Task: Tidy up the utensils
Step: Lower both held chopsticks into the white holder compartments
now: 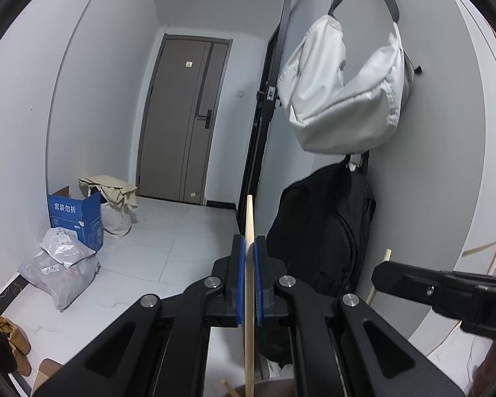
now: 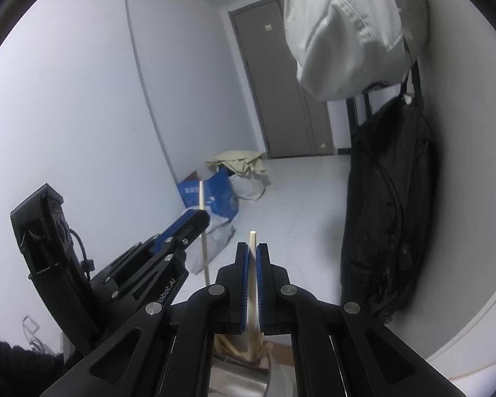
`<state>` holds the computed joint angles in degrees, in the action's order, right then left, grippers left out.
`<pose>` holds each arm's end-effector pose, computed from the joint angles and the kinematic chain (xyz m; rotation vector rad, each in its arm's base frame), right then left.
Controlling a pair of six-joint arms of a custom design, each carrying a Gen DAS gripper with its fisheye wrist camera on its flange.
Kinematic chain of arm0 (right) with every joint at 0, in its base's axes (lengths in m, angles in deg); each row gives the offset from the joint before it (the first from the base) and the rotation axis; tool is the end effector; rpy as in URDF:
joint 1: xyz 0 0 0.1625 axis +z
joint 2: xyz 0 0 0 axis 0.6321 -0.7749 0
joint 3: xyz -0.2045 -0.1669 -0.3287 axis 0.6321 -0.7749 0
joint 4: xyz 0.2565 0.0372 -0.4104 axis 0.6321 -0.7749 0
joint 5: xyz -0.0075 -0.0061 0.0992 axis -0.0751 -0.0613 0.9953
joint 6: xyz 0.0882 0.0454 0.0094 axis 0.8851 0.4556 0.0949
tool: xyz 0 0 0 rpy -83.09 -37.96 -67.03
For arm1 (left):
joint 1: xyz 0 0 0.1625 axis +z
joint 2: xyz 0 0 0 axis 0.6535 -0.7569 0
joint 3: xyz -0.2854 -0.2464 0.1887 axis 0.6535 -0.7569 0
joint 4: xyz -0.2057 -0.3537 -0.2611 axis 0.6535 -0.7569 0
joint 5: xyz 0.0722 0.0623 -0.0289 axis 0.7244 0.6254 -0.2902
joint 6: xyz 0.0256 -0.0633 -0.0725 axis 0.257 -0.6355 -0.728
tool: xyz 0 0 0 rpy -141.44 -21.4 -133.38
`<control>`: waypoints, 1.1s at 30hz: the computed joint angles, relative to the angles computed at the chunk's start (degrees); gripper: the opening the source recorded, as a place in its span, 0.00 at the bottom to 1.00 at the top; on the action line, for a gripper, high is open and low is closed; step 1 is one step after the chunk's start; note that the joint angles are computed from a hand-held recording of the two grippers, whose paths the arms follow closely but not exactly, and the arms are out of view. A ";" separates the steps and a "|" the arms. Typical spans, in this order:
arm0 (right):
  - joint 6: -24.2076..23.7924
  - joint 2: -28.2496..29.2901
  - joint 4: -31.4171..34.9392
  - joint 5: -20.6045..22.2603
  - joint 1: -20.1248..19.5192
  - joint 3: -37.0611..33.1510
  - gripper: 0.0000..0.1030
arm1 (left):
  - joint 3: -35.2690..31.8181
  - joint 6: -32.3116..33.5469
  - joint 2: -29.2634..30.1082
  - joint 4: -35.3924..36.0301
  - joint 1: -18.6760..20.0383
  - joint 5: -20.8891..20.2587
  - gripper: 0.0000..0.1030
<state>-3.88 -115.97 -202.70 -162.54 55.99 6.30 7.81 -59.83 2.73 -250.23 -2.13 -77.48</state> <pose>0.2131 -0.7642 0.4529 1.2185 -2.5989 0.9481 -0.4759 -0.6644 0.0916 0.4116 1.9716 -1.6598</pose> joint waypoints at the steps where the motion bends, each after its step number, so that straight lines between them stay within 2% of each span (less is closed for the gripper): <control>1: 0.22 0.08 0.06 0.25 -0.20 -0.09 0.04 | -0.14 0.96 0.15 -0.58 -0.03 0.06 0.01; 9: 0.34 0.67 1.35 1.11 -0.95 -1.02 0.04 | 1.92 -0.02 -1.25 1.31 -0.03 -0.93 0.01; 17: -0.15 1.50 2.08 2.85 -1.70 -1.76 0.04 | 6.31 -5.45 -4.23 6.34 -0.34 -1.33 0.01; 22: -1.08 1.28 2.29 2.03 -1.64 -0.97 0.04 | 7.57 -6.24 -4.94 7.92 -0.67 -0.78 0.01; 33: -1.22 0.63 2.92 0.13 -2.27 2.00 0.04 | 12.60 -13.60 -8.60 17.94 -1.21 -1.88 0.01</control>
<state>-5.10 -115.34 -199.78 -162.41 53.72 8.30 20.41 -73.43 -5.87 -232.29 -3.34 -79.36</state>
